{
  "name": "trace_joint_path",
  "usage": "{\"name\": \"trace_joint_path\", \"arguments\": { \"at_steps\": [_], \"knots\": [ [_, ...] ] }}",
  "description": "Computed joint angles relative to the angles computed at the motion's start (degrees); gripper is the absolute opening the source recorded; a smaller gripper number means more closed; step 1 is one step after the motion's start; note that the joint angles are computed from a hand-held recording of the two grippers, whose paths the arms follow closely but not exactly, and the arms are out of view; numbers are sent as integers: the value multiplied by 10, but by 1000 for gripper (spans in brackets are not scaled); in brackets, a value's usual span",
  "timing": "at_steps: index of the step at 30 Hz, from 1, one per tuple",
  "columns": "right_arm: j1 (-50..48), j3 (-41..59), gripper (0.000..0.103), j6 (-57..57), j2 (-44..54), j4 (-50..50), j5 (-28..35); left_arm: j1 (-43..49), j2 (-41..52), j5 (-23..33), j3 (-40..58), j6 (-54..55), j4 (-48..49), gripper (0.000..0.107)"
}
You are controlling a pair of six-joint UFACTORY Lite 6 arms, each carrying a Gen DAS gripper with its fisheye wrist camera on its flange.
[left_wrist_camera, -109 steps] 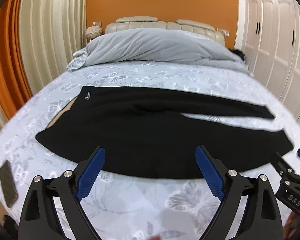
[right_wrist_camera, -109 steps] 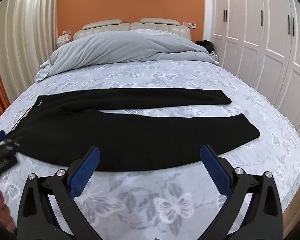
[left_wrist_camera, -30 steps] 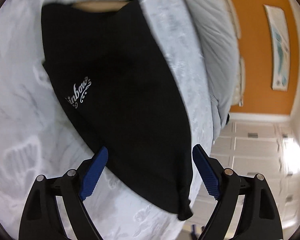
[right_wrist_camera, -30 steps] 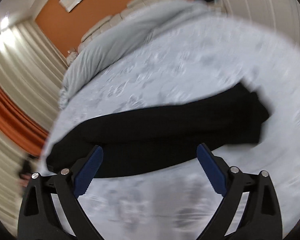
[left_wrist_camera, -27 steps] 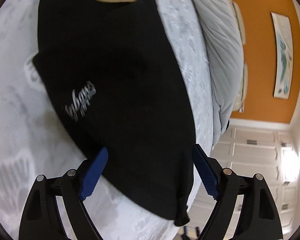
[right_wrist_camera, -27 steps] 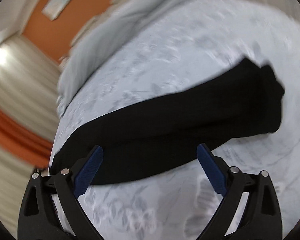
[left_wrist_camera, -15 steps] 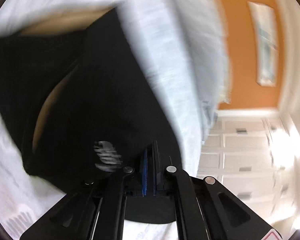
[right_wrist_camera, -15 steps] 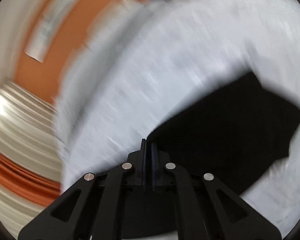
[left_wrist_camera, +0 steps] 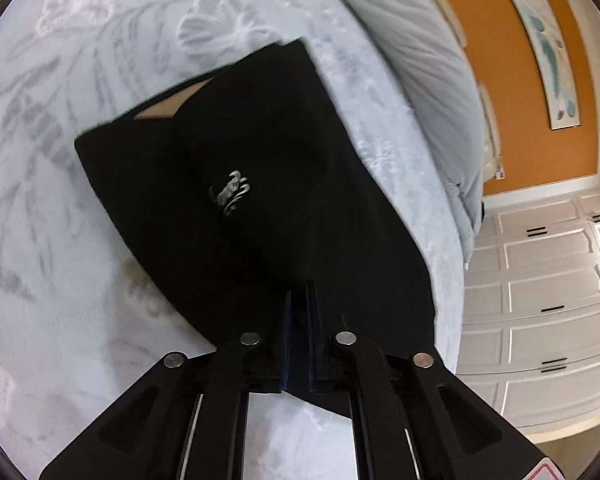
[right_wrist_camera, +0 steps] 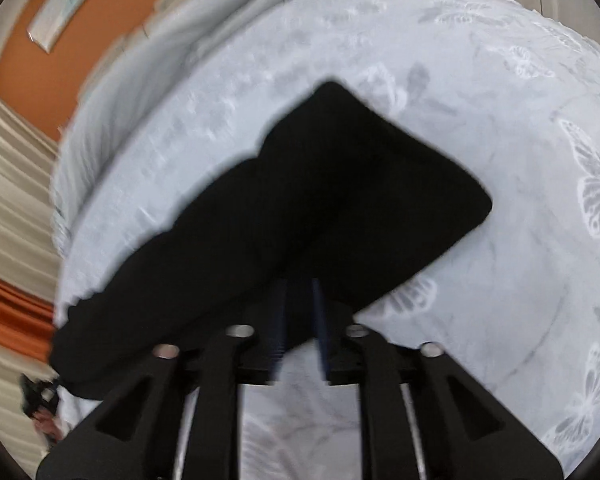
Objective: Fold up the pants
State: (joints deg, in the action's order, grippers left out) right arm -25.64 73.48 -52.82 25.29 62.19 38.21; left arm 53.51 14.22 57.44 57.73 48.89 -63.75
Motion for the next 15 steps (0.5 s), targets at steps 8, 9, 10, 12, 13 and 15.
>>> {"name": "trace_joint_path", "arguments": {
  "at_steps": [8, 9, 10, 12, 13, 15],
  "knots": [
    [13, 22, 98, -50, 26, 126, -43, 20, 32, 2, -54, 32, -62, 69],
    [22, 37, 97, -41, 47, 130, -58, 19, 49, 13, -52, 30, -75, 69],
    [28, 51, 88, -49, 71, 154, -66, 17, 75, 31, -46, 37, -100, 68],
    [15, 73, 21, -80, 104, 185, -26, 15, 96, 47, -37, 54, -125, 26],
    [25, 99, 8, -63, 121, 182, -26, 7, 93, 41, -30, 58, -124, 7],
    [33, 90, 4, -102, 89, 239, -8, 4, 36, 30, -47, 82, -140, 2]
  ]
}}
